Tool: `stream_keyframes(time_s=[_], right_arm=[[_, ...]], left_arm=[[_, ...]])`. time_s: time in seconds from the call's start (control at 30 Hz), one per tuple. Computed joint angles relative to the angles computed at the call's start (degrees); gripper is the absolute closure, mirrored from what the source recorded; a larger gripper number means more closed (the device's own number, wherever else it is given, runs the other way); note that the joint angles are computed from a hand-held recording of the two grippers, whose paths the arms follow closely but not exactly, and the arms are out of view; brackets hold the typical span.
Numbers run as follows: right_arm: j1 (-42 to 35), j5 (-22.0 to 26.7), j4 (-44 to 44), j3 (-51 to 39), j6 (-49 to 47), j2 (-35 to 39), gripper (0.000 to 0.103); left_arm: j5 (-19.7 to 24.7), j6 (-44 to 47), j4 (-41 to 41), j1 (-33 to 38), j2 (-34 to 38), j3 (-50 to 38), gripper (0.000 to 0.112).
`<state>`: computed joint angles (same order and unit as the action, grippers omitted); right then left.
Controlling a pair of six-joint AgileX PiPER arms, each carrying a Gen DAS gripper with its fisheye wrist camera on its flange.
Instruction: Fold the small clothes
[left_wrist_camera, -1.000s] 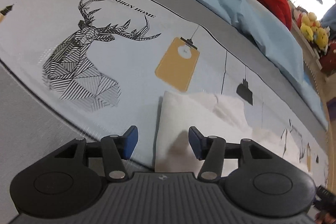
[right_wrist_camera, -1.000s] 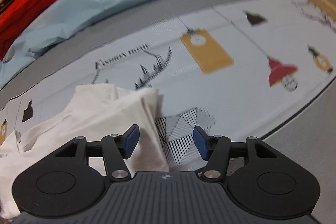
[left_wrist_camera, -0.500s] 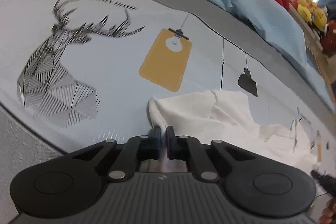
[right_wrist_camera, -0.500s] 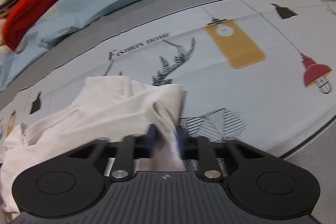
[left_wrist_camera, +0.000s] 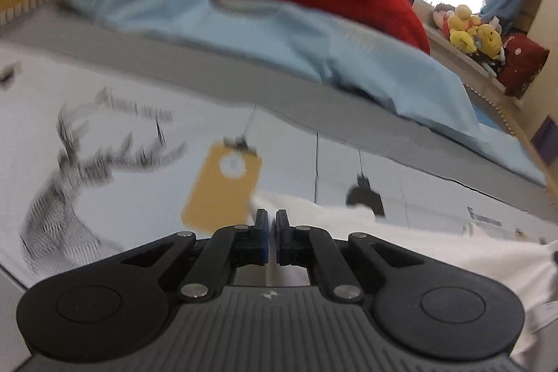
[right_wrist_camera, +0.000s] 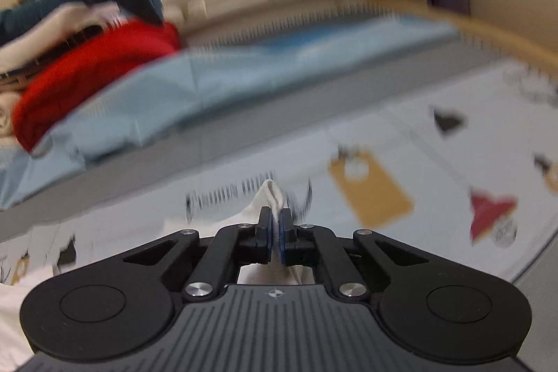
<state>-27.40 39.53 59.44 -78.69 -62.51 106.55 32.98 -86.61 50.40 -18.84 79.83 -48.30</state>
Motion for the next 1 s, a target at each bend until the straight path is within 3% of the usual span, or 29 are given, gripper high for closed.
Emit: stream_keyframes(time_s=[0.07,0.2,0.27,0.33,0.43,0.5,0.6,0.67,0.73,0.77,0.8,0.83,0.87,1.0], right_arm=[[0.8,-1.3,-3.6,-0.6,1.9,0.3,0.099],[1.6,8.2,-22.4,-9.5,17.8,5.4,0.093],[1.6,10.1,-25.8,-11.0,20.4,6.7,0.081],[1.1,10.5,-26.7,-11.9,23.0,7.3,0.073],[-0.1,12.2,-25.4,-13.5,24.3,8.1,0.073],[-0.3,12.1,-25.2,-13.2,24.5,7.8,0.073],[-0.2,12.8,-25.0,-13.5,24.7,7.8,0.073],[-0.1,13.5,-25.0,-13.6,24.4,7.7,0.073],[0.3,13.9,-25.5,-13.4,24.3,7.7,0.073],[0.6,13.9,-25.7,-13.0,23.9,7.3,0.074],[0.9,13.5,-25.7,-12.4,23.1,6.8,0.086],[1.1,13.0,-25.3,-11.7,22.2,6.2,0.097],[1.3,12.7,-24.9,-11.0,21.3,5.5,0.098],[-0.5,16.9,-16.9,-11.3,17.9,3.1,0.099]], left_arm=[[4.8,0.1,0.3,-1.1,1.2,-2.0,0.099],[5.6,3.1,-4.7,0.3,-0.1,-2.6,0.099],[5.9,6.5,-8.1,0.6,-0.9,-3.3,0.099],[5.9,12.7,-14.6,1.7,-1.3,-4.3,0.094],[6.3,24.6,-28.2,3.4,-2.4,-5.0,0.090],[9.6,32.2,-35.6,4.0,-1.9,-6.4,0.090],[12.7,38.0,-39.5,2.7,-1.7,-6.6,0.090],[13.5,42.7,-41.7,1.1,-1.0,-6.2,0.078],[14.8,42.4,-39.3,-2.0,0.6,-6.4,0.074],[15.5,41.7,-37.5,-3.4,1.4,-6.3,0.075],[16.0,42.0,-36.4,-4.2,2.0,-6.1,0.075],[16.3,42.1,-35.5,-4.5,2.1,-5.7,0.084],[16.9,42.7,-35.0,-4.6,2.2,-5.4,0.094],[21.3,42.6,-32.4,-4.6,1.5,-5.1,0.106]])
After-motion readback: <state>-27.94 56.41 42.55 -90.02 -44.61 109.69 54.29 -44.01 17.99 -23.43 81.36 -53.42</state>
